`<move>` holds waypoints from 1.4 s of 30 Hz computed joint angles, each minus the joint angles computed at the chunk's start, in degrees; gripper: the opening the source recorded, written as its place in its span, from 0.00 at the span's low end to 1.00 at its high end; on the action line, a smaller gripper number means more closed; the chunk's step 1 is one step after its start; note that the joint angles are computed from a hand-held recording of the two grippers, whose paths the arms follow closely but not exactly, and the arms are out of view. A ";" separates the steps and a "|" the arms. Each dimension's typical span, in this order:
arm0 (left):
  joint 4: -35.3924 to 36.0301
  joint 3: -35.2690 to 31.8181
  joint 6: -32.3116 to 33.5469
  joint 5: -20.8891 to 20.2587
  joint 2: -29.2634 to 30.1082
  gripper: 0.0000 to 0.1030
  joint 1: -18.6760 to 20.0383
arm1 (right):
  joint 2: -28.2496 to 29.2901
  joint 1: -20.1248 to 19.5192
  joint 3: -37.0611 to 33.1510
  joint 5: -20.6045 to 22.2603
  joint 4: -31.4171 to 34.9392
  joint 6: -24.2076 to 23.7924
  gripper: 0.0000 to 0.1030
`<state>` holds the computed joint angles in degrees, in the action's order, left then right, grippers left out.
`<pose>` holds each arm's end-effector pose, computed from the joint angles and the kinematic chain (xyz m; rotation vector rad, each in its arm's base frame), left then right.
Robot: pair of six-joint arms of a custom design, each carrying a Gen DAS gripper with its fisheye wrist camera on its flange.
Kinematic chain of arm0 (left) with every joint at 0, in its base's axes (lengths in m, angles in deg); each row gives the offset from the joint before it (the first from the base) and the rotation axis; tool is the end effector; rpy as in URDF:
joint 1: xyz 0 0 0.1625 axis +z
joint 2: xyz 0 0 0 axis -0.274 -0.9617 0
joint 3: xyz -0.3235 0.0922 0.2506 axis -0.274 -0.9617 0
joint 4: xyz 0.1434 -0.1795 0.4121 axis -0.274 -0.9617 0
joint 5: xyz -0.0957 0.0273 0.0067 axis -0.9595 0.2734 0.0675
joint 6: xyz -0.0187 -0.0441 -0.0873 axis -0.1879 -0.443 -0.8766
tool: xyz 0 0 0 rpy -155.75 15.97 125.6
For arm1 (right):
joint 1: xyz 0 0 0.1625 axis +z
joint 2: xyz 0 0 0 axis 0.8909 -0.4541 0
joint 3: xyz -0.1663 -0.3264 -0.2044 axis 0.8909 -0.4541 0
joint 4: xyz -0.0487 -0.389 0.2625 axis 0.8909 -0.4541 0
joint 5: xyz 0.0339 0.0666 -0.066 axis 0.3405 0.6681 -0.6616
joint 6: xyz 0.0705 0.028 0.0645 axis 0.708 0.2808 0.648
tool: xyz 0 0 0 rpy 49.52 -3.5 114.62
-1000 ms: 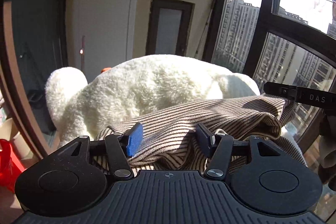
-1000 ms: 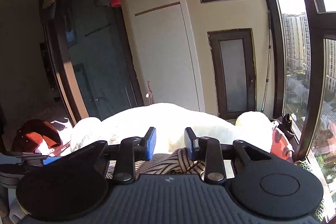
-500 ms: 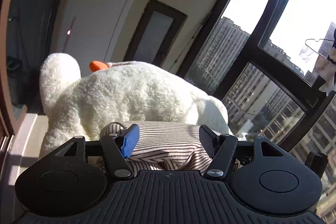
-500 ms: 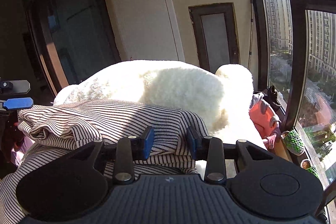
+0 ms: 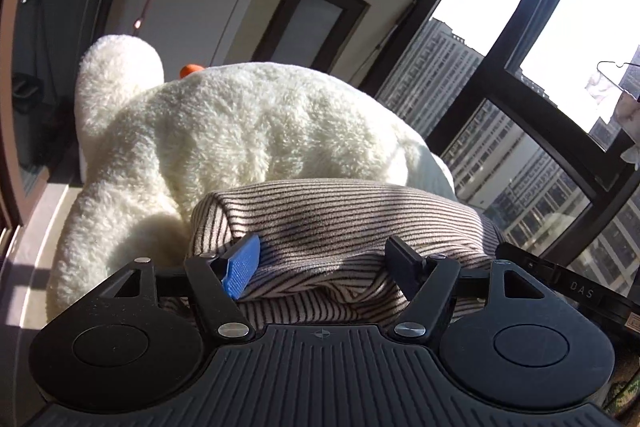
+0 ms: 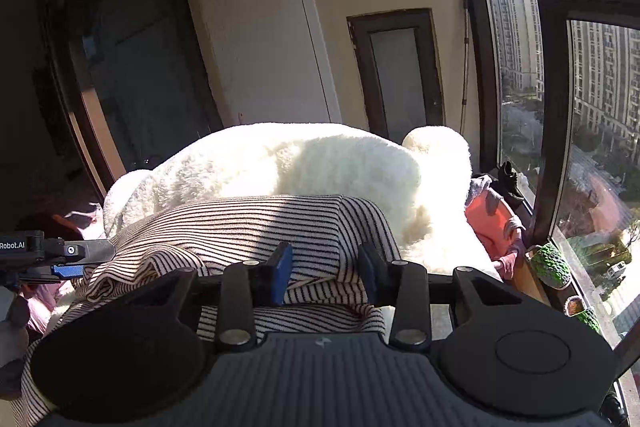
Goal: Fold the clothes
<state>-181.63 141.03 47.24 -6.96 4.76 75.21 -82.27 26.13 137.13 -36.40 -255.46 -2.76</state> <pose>-0.3023 -0.8420 0.1412 0.5516 2.7113 -1.1001 0.1101 -0.8146 0.3893 0.4898 -2.3797 1.3815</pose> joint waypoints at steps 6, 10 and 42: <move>-1.73 -0.30 4.76 3.01 1.48 0.89 -1.12 | -0.11 -1.00 -3.17 14.33 6.96 5.00 0.60; -1.99 -0.26 5.72 3.51 1.64 0.91 -1.24 | 4.93 0.95 -5.24 7.43 4.89 -0.93 0.70; 5.53 -2.87 -14.71 1.00 -0.02 0.82 2.91 | 4.34 0.64 -2.55 9.52 1.30 -12.88 0.95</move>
